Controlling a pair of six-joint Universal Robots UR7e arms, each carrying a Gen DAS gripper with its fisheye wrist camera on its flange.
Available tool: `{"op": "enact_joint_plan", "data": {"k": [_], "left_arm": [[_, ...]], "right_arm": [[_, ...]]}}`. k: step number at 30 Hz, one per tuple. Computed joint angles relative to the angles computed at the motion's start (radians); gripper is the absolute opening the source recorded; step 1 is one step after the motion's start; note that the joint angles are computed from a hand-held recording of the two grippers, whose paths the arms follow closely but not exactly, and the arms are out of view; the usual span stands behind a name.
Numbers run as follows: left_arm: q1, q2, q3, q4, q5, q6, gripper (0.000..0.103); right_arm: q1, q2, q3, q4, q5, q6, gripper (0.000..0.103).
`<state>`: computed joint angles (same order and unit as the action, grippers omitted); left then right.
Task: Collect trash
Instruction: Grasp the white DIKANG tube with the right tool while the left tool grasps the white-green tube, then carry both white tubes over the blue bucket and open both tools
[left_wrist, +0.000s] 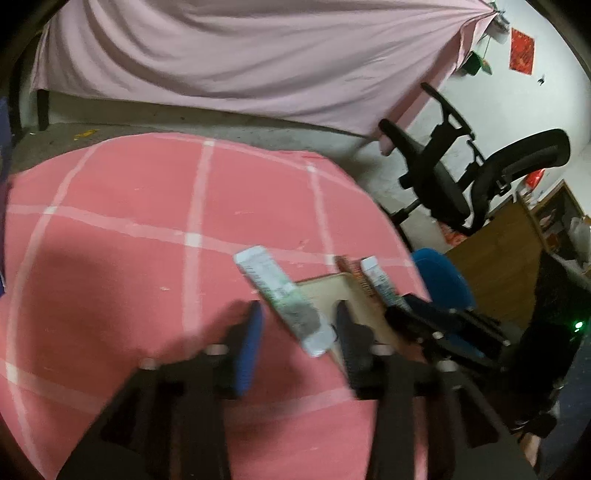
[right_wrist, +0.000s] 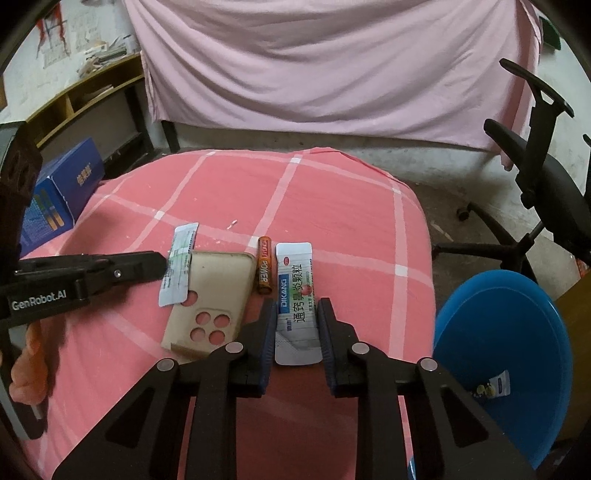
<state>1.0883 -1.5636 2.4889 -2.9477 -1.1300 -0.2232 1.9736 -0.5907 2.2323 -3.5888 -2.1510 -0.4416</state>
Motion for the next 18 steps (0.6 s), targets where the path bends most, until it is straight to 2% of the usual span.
{"op": "enact_joint_plan", "data": {"k": [10,13,16,18], "left_arm": [[-0.121,0.102,-0.017,0.094,0.261,-0.098,0.042],[-0.147,0.118,-0.008,0.118,0.328,-0.117,0.027],[-0.145,0.115,0.006,0.107,0.341,-0.122,0.014],[-0.132,0.106,0.023,0.057,0.314,-0.103,0.008]], "right_arm": [[-0.026,-0.035,0.039,-0.013,0.045,0.000,0.020],[-0.038,-0.050,0.058,-0.020,0.069,-0.002,0.020],[-0.055,-0.067,0.076,-0.024,0.098,0.004,0.020],[-0.063,-0.074,0.087,-0.033,0.112,0.004,0.020]]}}
